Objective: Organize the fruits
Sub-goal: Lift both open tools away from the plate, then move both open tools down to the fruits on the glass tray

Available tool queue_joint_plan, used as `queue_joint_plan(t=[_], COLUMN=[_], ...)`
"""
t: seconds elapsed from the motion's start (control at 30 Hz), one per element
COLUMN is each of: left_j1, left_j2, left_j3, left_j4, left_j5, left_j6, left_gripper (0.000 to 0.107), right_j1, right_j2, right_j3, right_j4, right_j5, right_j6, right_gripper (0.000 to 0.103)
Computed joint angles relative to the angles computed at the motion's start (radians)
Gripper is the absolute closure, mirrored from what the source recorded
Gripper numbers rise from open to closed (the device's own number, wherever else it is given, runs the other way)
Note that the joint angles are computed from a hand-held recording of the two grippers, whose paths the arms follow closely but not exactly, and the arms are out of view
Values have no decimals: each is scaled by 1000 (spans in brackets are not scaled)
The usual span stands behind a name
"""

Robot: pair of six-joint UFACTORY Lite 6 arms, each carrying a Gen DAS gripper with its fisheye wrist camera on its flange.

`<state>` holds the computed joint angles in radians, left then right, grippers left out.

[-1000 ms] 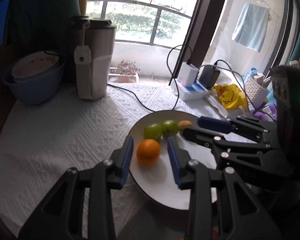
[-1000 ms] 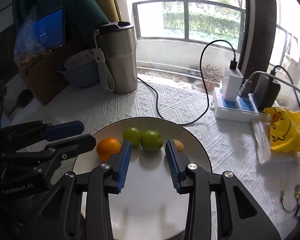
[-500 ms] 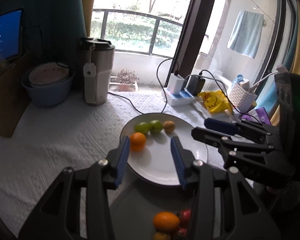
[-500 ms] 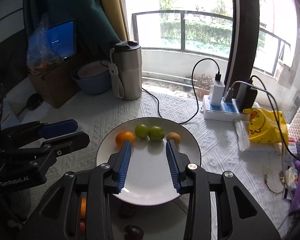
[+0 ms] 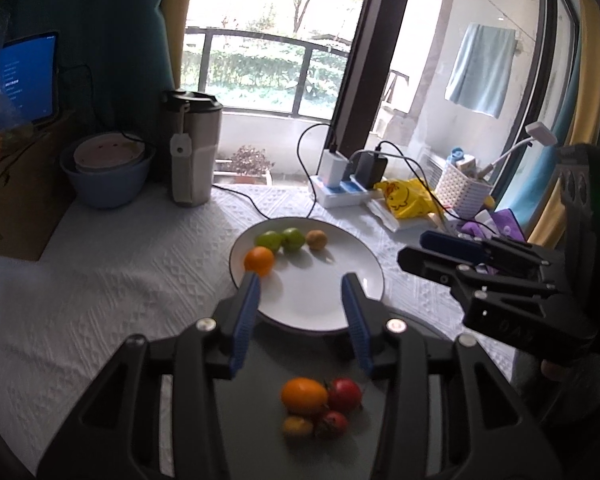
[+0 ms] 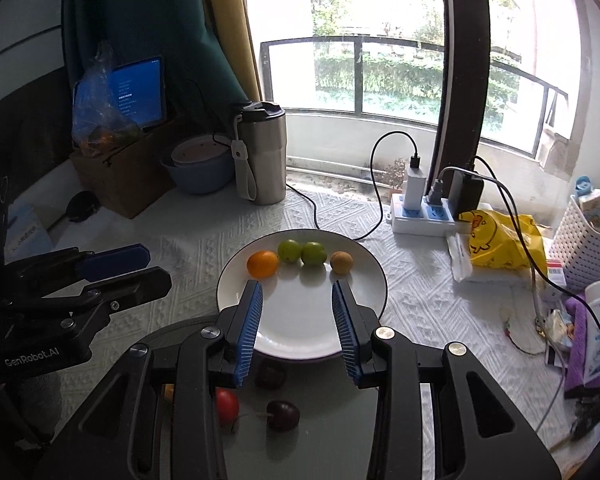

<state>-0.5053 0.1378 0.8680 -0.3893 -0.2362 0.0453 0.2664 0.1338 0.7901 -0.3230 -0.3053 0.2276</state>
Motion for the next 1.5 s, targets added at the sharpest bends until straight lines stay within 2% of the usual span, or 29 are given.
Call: queue_joint_plan(t=[0.37,0.53,0.77,1.23,1.5], left_j1=[-95,-135,-201,-280,-259], left_j2=[-91,-106,-94,61,150], left_j3=[-148,-204,-266,-212,-146], left_j4=[-190,-225,-286,-257,-258], left_j5=[-50,-75,-114,-109,-85], left_j6=[112,111,115,17,9], left_gripper=[63,63,63,63,63], right_j1=[10,17,-6,-109,-153], right_j2=[-116,-144,-141,-60,19], right_j3=[-179,-253,-337,-390,-354], right_j4=[79,102,64,-80,-142], right_j5=[-50,-81,-155,-275,-299], right_j6=[-57,-67,-32,51,80], right_gripper=[65,65,65,65,65])
